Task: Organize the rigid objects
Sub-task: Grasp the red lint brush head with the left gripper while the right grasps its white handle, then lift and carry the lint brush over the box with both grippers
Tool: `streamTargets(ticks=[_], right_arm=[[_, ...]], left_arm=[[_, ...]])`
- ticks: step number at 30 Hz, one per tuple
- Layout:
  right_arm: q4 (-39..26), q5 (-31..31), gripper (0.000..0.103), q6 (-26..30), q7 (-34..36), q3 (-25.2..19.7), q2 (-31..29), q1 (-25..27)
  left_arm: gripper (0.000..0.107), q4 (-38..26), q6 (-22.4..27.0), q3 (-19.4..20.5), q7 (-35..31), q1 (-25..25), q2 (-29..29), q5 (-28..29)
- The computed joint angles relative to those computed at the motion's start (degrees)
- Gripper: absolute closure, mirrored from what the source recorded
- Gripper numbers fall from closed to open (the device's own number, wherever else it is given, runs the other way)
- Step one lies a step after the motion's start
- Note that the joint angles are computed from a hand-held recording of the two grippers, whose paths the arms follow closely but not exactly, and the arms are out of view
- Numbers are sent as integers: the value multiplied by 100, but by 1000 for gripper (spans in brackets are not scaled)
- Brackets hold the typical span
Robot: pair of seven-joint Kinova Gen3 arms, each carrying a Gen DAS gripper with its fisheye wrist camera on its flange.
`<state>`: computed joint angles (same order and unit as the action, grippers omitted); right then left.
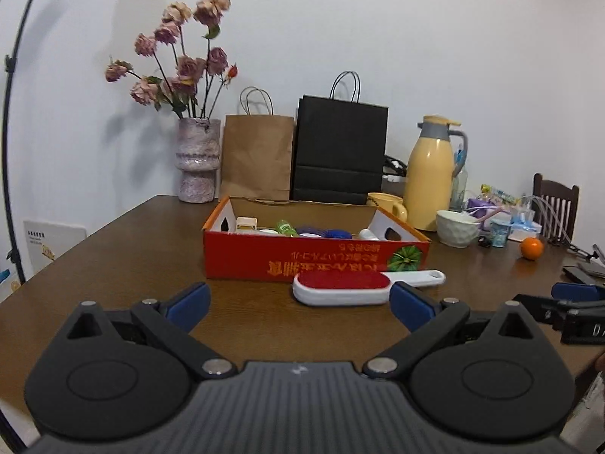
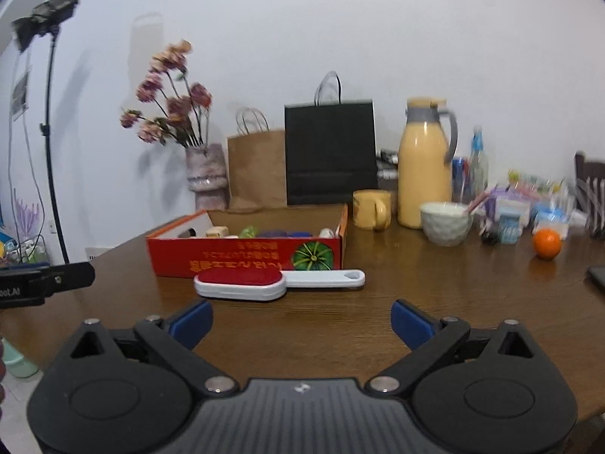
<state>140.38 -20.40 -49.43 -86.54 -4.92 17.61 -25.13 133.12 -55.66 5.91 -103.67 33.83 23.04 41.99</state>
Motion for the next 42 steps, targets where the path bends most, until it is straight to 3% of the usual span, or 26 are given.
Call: streamTargets(ticks=[4, 7, 9, 12, 14, 15, 19, 22, 27, 30, 33, 38, 42], right_arm=[[-931, 532, 15, 932, 186, -197, 225, 838], [-1707, 1006, 27, 1631, 36, 264, 531, 818], [-2217, 1398, 36, 2097, -182, 173, 777, 1132], [-2991, 2019, 55, 2796, -726, 161, 1194, 1415], [-3467, 2274, 69, 3262, -963, 154, 1445, 1539], [-3689, 2399, 70, 3495, -1059, 1, 1557, 1713], [-4402, 2914, 80, 4427, -1364, -1049, 1940, 2630], [-4622, 2639, 88, 4720, -928, -1630, 2108, 3105], [-4705, 2502, 90, 4778, -736, -2108, 2271, 3500], [-4736, 2390, 91, 4845, -753, -1959, 2225, 3373], [-4586, 2246, 91, 4843, -807, -1787, 2069, 3228], [-3496, 2415, 92, 3982, -987, -2089, 1534, 3494], [-2434, 2319, 92, 3384, -1038, -1816, 788, 3128]], left_arm=[[4, -736, 910, 426, -446, -983, 226, -617], [7, -1418, 1609, 1064, -1047, -1779, 473, -448], [14, -1837, 2075, 1364, -1513, -2122, 614, -162], [34, -2516, 2774, 1323, -2165, -2247, 893, 537], [38, -2882, 3240, 1177, -2437, -2261, 1051, 949], [39, -3026, 3473, 1069, -2454, -2246, 1104, 1036], [46, -3418, 4338, 478, -1771, -2023, 1233, 525], [46, -3524, 4624, 347, -1072, -2052, 1269, -66], [47, -3573, 4780, -82, 58, -1771, 1263, -1132], [49, -3567, 4833, -485, 734, -1444, 1235, -1681], [51, -3405, 4820, -1063, 897, -896, 1104, -1742], [54, -2230, 3865, -825, 1325, -871, 534, -2133], [55, -1168, 3140, -1424, 1161, 120, -64, -1572]])
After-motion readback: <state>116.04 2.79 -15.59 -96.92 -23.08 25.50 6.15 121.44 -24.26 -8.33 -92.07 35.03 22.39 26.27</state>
